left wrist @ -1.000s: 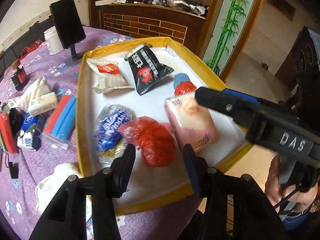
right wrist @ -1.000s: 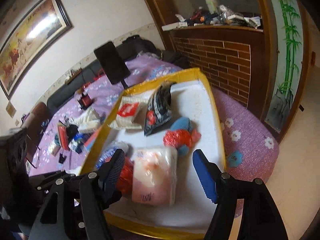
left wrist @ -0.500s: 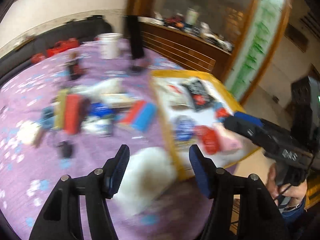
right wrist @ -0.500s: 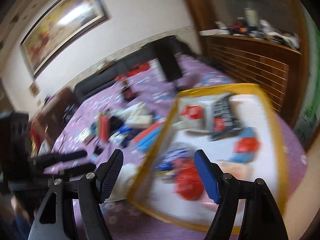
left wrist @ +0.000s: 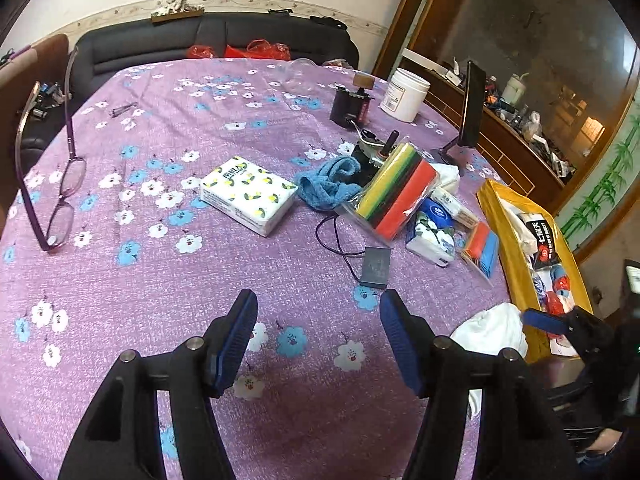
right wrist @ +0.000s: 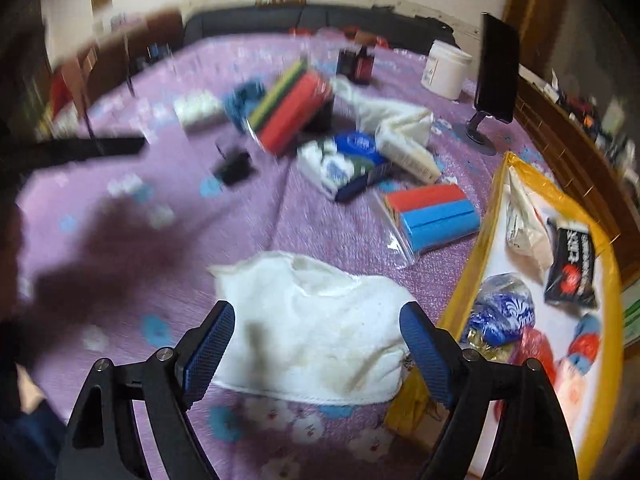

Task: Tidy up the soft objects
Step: 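Grasp the white cloth with the right tool while the left tool returns over the table, then grasp the white yellow-patterned tissue box with the left tool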

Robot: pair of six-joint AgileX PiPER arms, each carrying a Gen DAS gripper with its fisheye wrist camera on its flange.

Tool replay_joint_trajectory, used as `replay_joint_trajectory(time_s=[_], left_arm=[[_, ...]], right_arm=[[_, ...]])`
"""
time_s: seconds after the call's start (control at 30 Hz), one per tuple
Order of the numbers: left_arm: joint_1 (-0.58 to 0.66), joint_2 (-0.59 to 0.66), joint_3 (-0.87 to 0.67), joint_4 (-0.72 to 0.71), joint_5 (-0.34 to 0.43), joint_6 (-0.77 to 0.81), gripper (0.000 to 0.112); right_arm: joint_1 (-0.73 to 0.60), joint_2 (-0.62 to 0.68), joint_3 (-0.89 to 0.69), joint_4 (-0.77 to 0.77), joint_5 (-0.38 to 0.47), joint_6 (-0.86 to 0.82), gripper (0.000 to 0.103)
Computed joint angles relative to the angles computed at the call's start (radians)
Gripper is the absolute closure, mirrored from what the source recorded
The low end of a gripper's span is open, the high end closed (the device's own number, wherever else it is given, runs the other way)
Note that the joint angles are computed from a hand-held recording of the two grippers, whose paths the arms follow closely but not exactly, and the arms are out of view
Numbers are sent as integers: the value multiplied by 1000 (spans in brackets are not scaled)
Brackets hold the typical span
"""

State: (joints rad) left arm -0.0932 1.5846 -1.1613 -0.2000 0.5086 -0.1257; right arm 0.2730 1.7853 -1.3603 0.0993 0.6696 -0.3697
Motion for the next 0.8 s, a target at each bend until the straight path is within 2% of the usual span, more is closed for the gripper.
replay_joint_trajectory(time_s=[0.07,0.1,0.13,0.17,0.2,0.23,0.33,0.4,0.53,0.6,0.63,0.7,0.73,0.77,0.8], left_arm=[[3,2,5,-35,-8,41,50],[11,7,3,-77,-8,83,50],[12,7,2,-97,-5,103,50],[7,4,5,-96,-6,102,50],[-2,0,9,-59,-12,64,50],[-14,-4,8,-16,-13,26,50],[2,-9,15,-79,-7,90,50],[21,-10,14,-129,5,132,50],[39,-4,8,-134,28,134,50],[46,-3,8,-133,36,134,50],[49,0,4,-132,42,138,50],[53,5,1,-135,49,140,50],[57,10,-1,-146,54,151,50],[58,15,-1,-153,55,160,50],[57,20,-4,-150,56,157,50]], right_arm=[[26,43,-32,-96,37,70,15],[21,41,-28,-85,23,66,19],[6,41,-30,-33,28,27,48],[-6,49,-50,11,56,0,70],[-10,48,-61,14,59,11,77],[-15,53,-79,41,70,-4,91],[-32,60,-136,227,129,-95,96],[-44,51,-140,382,140,-198,97],[-81,37,-147,601,131,-306,96],[-80,32,-125,560,54,-267,96],[-76,37,-143,484,53,-197,92],[-77,76,-207,359,118,-89,61],[-87,95,-232,302,175,-60,38],[-93,95,-228,268,192,-60,33],[-87,84,-209,214,183,-50,33]])
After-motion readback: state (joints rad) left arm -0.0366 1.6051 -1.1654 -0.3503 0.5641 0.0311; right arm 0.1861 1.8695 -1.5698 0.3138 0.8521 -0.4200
